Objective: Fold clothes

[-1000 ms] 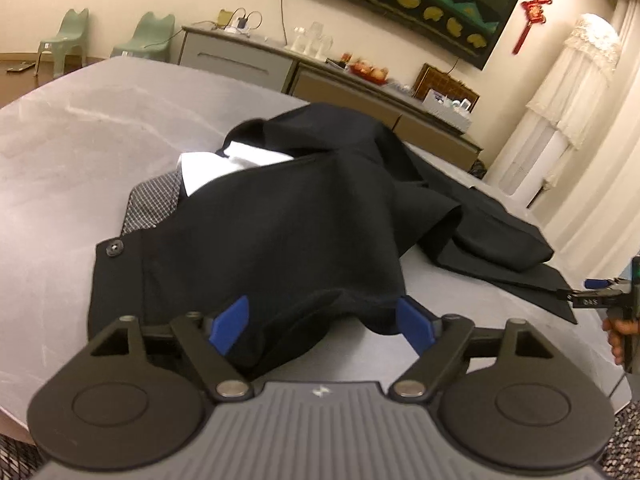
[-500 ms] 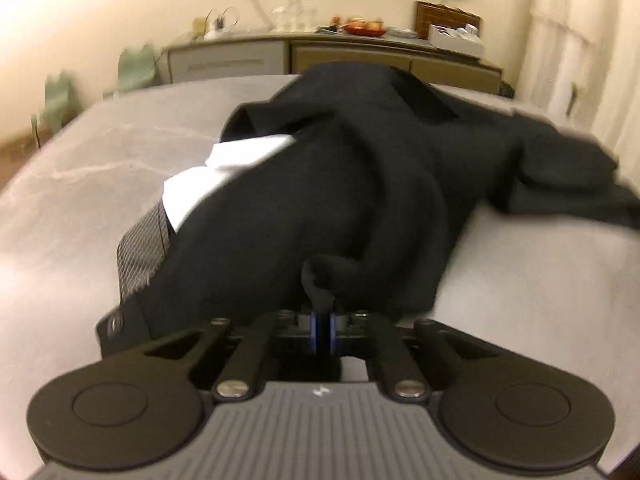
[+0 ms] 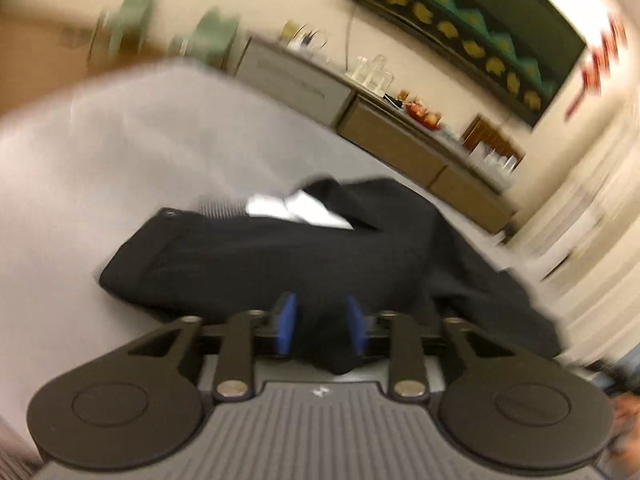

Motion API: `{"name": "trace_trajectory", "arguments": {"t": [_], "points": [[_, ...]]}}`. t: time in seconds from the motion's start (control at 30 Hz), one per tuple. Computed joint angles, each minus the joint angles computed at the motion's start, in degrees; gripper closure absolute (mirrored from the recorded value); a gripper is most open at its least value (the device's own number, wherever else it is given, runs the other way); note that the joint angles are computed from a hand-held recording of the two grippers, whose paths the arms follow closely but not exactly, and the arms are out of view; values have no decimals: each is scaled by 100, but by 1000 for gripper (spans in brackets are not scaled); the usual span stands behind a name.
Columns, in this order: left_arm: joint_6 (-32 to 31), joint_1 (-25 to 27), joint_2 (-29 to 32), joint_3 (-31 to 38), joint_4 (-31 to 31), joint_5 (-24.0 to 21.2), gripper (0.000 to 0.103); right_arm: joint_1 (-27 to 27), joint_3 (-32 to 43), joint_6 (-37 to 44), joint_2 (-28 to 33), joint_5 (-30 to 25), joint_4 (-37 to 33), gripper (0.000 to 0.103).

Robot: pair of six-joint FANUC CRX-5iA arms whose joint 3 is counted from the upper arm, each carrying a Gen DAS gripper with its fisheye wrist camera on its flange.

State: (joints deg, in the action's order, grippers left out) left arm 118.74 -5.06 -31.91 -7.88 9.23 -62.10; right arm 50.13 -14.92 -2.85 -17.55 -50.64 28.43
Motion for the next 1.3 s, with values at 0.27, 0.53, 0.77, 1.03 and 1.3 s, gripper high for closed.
{"name": "trace_trajectory", "arguments": {"t": [0.27,0.53,0.77,1.03,1.3], "points": [[612,396,-695,-1793,1906,1100,38,271,-498,-1901,-279,-33,629,28],[1498,295,-129,-1813,1346,2041,27,69,-170,-1498,338,-341,1059,23],[672,415,482,-1507,1500,2516,97,-70,209,-928,734,-349,1034,100],[-563,1115,776,1,1755,2590,100,-105,-998,-3146,-367,61,4621,103],[822,1755,10,-623,888,302,75,882,-809,-2174,-900,-835,2248,98]]}}
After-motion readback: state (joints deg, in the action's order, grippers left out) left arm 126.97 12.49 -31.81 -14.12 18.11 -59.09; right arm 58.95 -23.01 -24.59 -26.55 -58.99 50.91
